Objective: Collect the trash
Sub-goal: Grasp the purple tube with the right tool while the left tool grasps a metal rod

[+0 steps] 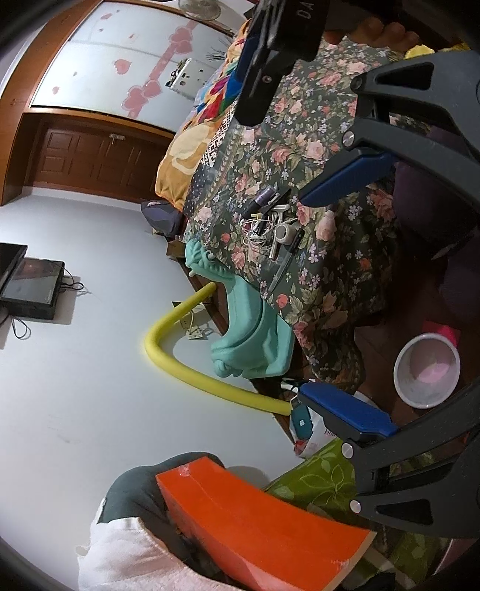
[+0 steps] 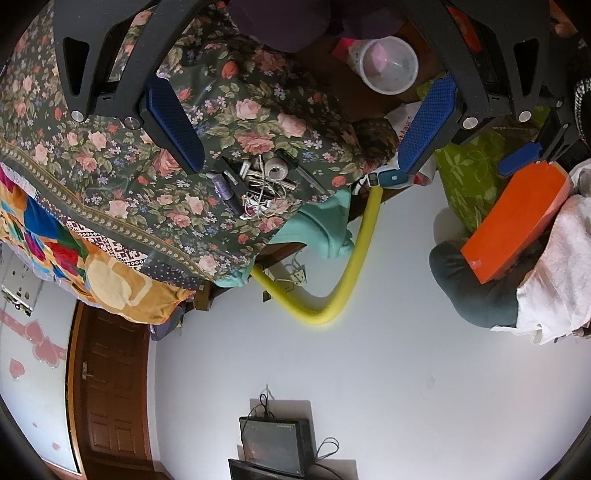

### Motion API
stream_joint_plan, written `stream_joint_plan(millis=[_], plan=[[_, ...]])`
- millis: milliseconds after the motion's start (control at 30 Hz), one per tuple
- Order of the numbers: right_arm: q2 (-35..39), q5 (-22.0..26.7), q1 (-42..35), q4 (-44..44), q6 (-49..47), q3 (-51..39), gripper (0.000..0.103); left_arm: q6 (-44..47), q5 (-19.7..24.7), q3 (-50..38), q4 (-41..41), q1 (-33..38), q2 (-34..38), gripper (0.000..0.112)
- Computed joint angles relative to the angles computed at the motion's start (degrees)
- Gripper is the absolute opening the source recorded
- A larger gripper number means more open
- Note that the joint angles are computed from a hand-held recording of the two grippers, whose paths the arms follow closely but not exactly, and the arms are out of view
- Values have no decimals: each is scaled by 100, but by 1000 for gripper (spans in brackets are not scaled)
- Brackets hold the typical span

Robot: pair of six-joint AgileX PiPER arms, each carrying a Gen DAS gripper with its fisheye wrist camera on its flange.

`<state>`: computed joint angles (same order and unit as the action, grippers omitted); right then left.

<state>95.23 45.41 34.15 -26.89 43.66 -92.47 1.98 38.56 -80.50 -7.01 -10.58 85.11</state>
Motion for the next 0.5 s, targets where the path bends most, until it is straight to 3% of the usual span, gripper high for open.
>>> stream_joint_plan(millis=[300,500], plan=[[93,-322,-765,842,-916,23,103,-971,12,-644,612,-439,656,96],[535,-245,-1391,1592,-1763,-221,103,-1520,206,-1364,816,-629,1427,96]])
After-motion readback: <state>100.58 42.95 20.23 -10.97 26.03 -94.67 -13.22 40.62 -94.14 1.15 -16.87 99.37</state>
